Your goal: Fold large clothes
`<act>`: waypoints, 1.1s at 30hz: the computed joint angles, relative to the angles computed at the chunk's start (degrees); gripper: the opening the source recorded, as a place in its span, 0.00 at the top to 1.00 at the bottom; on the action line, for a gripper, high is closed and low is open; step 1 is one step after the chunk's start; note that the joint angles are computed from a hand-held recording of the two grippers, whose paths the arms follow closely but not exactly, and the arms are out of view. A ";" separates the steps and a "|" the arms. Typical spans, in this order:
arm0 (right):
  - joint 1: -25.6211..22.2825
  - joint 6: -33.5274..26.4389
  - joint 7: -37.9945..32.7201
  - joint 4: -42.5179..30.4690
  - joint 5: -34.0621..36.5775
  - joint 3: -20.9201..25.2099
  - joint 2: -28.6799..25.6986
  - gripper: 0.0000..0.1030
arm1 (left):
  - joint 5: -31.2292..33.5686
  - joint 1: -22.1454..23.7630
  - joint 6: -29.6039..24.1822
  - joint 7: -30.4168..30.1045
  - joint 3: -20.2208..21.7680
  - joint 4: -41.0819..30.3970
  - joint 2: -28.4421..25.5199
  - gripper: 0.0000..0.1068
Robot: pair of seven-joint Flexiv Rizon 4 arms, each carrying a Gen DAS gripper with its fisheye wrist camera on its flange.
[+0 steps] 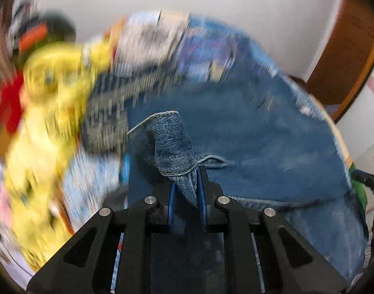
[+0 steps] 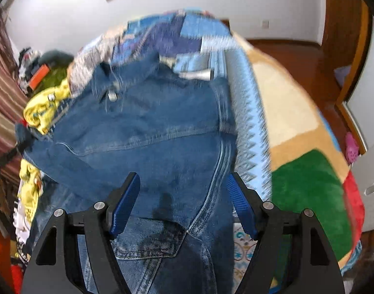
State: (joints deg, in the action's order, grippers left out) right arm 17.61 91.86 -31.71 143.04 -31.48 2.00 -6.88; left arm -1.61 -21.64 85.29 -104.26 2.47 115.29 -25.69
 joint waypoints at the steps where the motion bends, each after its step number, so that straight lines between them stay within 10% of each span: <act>1: -1.36 -2.04 -2.61 -0.69 3.50 2.87 -0.25 0.32 | -1.29 2.50 0.14 0.72 -2.80 1.86 -0.15 0.85; 9: -2.16 -7.85 -8.01 -0.44 11.49 7.06 0.84 0.32 | -3.55 0.14 2.64 -2.70 0.24 7.89 -0.39 0.40; 16: -2.02 -7.24 -8.52 -0.30 10.61 6.62 2.60 0.32 | 4.83 -2.80 -5.27 -5.74 6.40 5.69 2.94 0.39; 25: -0.97 -1.83 -2.98 -3.62 1.94 0.12 -1.60 0.32 | 1.97 6.40 -5.22 -1.05 0.01 -2.14 0.44 0.31; 33: -4.15 -2.56 -9.28 -11.20 10.89 3.26 -8.98 0.32 | -10.19 15.30 -8.05 10.29 -9.71 -11.83 -10.01 0.31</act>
